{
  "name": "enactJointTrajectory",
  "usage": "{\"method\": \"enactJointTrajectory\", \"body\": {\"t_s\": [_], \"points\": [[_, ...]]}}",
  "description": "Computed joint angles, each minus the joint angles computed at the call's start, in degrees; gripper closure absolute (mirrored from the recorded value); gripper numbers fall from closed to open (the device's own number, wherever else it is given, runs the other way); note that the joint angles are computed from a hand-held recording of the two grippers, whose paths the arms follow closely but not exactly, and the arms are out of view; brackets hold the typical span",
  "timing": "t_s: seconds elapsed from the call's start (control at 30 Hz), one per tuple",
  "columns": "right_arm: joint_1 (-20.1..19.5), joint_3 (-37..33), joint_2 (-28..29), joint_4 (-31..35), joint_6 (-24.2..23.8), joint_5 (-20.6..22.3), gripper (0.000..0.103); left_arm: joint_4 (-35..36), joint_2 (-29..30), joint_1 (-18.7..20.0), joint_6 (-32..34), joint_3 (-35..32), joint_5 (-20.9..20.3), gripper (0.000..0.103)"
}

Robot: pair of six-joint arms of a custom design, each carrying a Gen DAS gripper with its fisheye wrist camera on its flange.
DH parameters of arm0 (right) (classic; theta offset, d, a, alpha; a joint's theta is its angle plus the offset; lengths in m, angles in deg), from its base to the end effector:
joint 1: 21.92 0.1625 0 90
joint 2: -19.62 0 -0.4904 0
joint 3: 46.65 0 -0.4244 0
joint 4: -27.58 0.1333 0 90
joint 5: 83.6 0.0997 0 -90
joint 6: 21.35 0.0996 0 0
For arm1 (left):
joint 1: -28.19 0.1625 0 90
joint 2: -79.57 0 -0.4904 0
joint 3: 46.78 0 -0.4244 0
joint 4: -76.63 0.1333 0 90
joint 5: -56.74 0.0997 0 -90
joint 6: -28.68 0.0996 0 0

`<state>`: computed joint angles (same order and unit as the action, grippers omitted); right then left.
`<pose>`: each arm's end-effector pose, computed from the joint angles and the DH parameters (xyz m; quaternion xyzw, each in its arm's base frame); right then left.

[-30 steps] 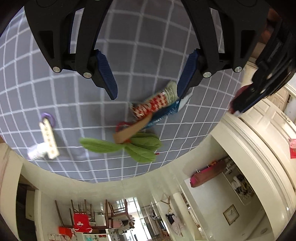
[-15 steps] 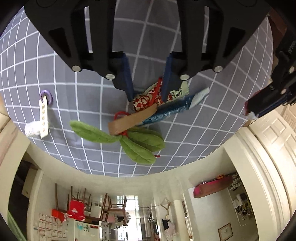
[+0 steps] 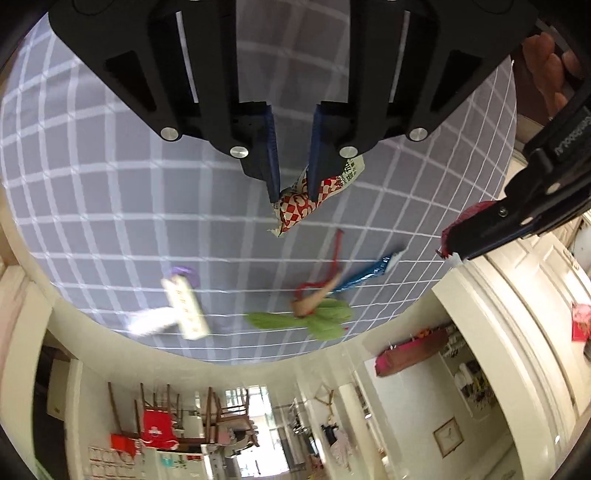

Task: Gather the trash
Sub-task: 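Carry the wrapper and checkered bag over the blue basin and open both tools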

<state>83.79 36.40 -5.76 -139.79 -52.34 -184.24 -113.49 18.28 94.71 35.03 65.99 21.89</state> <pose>0.3264 -0.7360 -0.0445 0.3743 -0.9070 0.1567 0.1132 -0.0452 -0.6438 0.2978 0.0237 0.8296 -0.4238 0.3628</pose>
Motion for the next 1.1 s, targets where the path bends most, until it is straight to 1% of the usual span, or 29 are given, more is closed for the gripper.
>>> {"method": "enactJointTrajectory", "body": {"t_s": [0.1, 0.37, 0.6, 0.67, 0.8, 0.97, 1.03, 1.1], "points": [[-1.97, 4.23, -3.88, -2.39, 0.25, 1.58, 0.088, 0.79, 1.69, -2.04, -0.83, -0.17, -0.40, 0.091], [-8.56, 15.33, -15.45, -10.79, 0.03, 5.58, 0.088, 3.10, 8.27, -6.73, -2.02, -2.99, -4.18, 0.091], [-15.28, 22.23, -24.86, -16.20, 0.00, 8.33, 0.088, 6.85, 17.26, -10.42, -2.19, -8.88, -8.89, 0.091], [-17.20, 23.63, -27.29, -16.58, 0.29, 8.99, 0.088, 8.20, 19.83, -11.12, -2.08, -10.80, -10.38, 0.091], [-20.30, 26.13, -30.67, -18.63, 0.12, 9.29, 0.088, 10.95, 24.55, -12.02, -2.08, -14.56, -12.73, 0.091], [-23.50, 27.36, -32.75, -21.00, -0.04, 8.13, 0.088, 14.43, 29.09, -12.58, -2.23, -18.99, -14.28, 0.091], [-24.31, 27.65, -32.77, -22.00, -0.23, 7.44, 0.087, 15.67, 30.72, -12.62, -2.20, -20.62, -14.80, 0.091], [-25.39, 27.72, -32.76, -22.40, -0.36, 7.01, 0.082, 16.87, 31.89, -12.68, -2.54, -21.82, -15.04, 0.091]]}}
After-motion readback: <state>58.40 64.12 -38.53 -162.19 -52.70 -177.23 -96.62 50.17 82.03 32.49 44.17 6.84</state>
